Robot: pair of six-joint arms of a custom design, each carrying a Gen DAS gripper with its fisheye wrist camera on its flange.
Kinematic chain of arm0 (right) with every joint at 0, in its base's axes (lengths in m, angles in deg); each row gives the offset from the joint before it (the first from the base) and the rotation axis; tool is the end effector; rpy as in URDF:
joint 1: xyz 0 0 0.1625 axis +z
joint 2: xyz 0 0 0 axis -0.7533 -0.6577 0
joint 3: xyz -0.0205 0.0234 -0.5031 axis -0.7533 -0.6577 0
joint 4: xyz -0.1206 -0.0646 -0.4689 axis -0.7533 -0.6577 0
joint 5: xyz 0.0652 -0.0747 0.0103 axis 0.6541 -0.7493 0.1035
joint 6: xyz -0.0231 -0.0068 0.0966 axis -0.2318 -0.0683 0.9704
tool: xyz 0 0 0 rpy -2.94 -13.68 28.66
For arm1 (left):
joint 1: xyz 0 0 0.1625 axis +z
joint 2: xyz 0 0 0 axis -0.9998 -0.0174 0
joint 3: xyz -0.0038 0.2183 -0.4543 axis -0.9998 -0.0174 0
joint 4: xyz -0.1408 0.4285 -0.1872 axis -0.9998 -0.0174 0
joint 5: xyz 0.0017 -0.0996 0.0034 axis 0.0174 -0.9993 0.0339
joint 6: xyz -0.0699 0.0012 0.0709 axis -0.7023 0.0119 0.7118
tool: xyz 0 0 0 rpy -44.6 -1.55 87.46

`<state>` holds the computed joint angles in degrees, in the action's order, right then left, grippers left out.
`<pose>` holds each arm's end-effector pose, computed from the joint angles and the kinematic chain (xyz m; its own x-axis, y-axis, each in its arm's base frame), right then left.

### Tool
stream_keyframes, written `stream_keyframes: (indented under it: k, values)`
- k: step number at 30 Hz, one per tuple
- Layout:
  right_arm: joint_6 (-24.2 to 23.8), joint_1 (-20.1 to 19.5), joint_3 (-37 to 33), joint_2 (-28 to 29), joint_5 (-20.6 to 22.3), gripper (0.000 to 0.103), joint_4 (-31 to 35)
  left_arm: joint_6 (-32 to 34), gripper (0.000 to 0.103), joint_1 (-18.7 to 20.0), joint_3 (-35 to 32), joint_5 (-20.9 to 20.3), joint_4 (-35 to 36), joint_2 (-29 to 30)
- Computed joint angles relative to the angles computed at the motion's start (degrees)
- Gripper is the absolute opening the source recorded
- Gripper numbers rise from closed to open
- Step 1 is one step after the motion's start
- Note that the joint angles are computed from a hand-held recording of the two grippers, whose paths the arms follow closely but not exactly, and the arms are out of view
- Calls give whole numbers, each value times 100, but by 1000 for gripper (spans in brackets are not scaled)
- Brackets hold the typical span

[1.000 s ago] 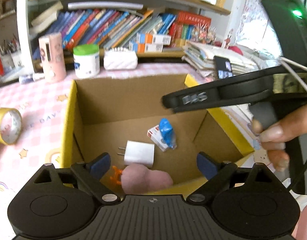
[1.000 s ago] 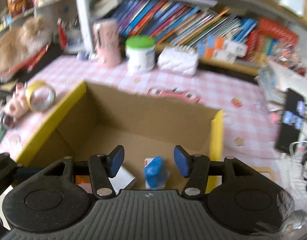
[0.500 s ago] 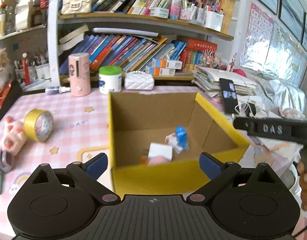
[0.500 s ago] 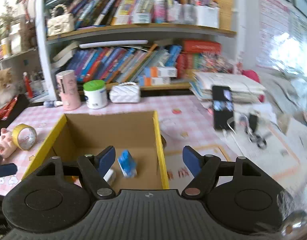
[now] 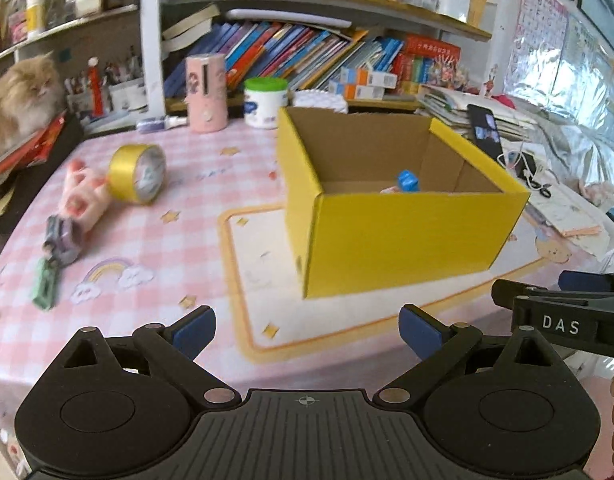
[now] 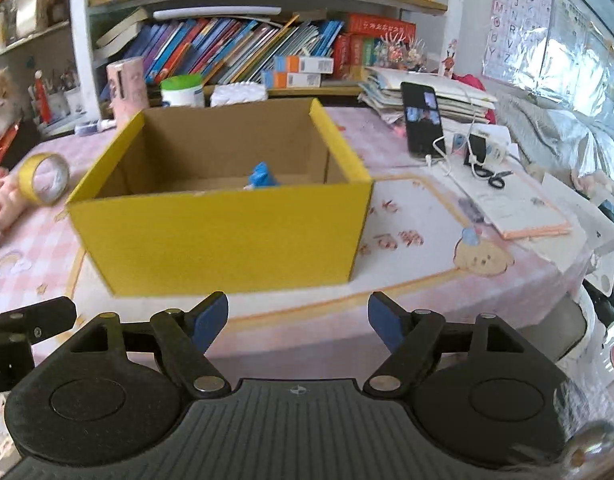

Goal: Organize objects
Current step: 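Lower the blue item into the yellow box and open the right gripper while the left releases the chick plush, then withdraw both grippers from the yellow box toward the remaining toys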

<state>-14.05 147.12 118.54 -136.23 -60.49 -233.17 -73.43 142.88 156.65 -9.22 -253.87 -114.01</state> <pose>0.1451 -0.5853 0.1718 -0.6467 0.3097 0.6971 -0.4055 0.6344 -0.6580 -0.2248 -0.6319 0.0951 -0.7054 0.3885 -0.5929 0.6697 0.6394 -0.3777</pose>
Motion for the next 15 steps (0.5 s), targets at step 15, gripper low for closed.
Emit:
stream_keyframes:
  k: [15]
  values:
    - [687, 459, 304, 292, -215, 83, 377, 1, 99, 62, 679, 259, 314, -722]
